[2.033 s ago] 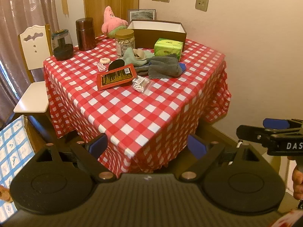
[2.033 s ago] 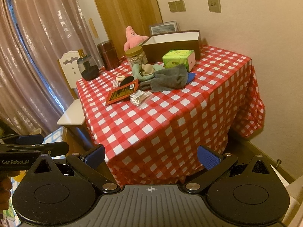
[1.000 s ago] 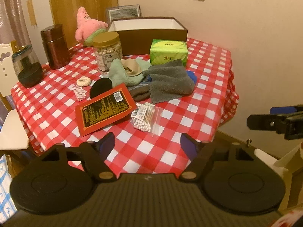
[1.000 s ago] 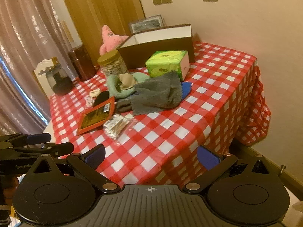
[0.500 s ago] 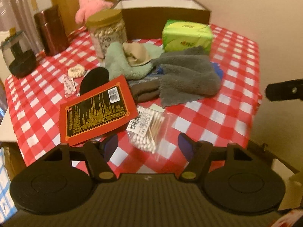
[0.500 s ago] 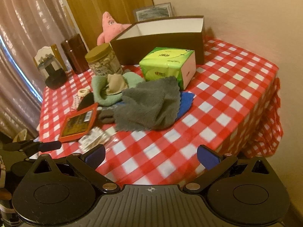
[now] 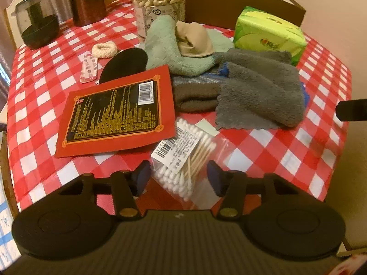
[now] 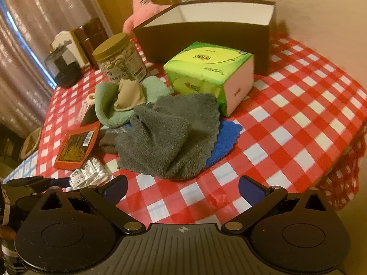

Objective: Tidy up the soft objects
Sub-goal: 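Move the left tool toward the cotton swab bag and close on it, then lift the swab bag with the left tool while the right tool grasps the red card packet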

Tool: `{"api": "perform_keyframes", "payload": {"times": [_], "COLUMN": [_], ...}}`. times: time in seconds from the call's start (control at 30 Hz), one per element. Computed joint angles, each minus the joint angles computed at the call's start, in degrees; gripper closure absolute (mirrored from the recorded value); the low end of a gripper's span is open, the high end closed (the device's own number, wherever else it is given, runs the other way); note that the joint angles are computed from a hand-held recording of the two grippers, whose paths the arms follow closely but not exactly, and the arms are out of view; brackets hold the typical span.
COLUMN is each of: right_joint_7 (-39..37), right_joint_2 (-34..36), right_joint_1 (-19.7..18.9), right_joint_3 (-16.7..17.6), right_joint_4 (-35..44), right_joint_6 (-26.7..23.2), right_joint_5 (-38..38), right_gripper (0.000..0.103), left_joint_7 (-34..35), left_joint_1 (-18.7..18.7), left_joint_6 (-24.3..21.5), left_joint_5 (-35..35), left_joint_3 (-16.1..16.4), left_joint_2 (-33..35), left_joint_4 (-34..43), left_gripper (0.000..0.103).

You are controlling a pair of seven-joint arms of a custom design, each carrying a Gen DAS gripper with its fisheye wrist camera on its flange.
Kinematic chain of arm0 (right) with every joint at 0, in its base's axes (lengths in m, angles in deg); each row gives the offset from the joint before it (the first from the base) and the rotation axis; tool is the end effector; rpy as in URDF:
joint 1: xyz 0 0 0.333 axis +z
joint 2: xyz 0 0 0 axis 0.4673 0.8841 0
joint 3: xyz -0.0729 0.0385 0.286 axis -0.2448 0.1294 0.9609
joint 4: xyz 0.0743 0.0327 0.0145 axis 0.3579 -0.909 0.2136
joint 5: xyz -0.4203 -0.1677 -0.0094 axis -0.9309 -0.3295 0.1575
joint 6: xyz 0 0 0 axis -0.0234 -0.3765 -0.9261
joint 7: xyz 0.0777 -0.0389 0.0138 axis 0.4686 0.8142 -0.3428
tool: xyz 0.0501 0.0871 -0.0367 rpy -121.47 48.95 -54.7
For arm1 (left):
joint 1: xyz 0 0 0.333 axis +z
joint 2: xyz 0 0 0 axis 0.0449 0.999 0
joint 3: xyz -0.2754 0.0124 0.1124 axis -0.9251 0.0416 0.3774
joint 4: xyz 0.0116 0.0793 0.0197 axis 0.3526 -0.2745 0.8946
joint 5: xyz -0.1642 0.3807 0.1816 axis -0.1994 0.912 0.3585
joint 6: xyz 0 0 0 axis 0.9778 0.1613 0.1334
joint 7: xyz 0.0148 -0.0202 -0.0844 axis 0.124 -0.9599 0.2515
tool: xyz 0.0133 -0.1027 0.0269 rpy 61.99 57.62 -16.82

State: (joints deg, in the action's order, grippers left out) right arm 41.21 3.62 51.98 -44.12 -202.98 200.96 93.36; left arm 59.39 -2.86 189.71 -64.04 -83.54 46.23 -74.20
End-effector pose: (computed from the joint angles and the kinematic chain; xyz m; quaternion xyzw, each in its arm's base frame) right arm 0.5022 0.2868 0.4623 -0.7052 0.6193 -0.0847 0.3347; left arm 0.5057 -0.1262 0.4311 -0.6440 0.7133 -0.2105 0.1796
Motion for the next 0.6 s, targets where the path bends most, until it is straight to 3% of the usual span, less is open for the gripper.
{"api": "perform_keyframes", "payload": {"times": [0.33, 0.6], "right_joint_7": [-16.3, -26.5], "right_joint_2": [4.8, 7.8], "right_joint_1": [1.5, 0.7], "right_joint_3": [-2.3, -1.7], "right_joint_4": [5.1, 8.6], "right_joint_6": [-2.8, -4.5], "right_joint_5": [11.8, 20.6], "right_gripper": [0.001, 0.001], "left_joint_7": [-2.7, -4.0], "left_joint_1": [-0.5, -2.0], "left_joint_6": [1.5, -0.9], "left_joint_5": [0.3, -0.9], "left_joint_3": [-0.7, -1.0], "left_joint_2": [-2.3, -7.6], "left_joint_4": [-2.2, -4.7], "left_gripper": [0.08, 0.082]}}
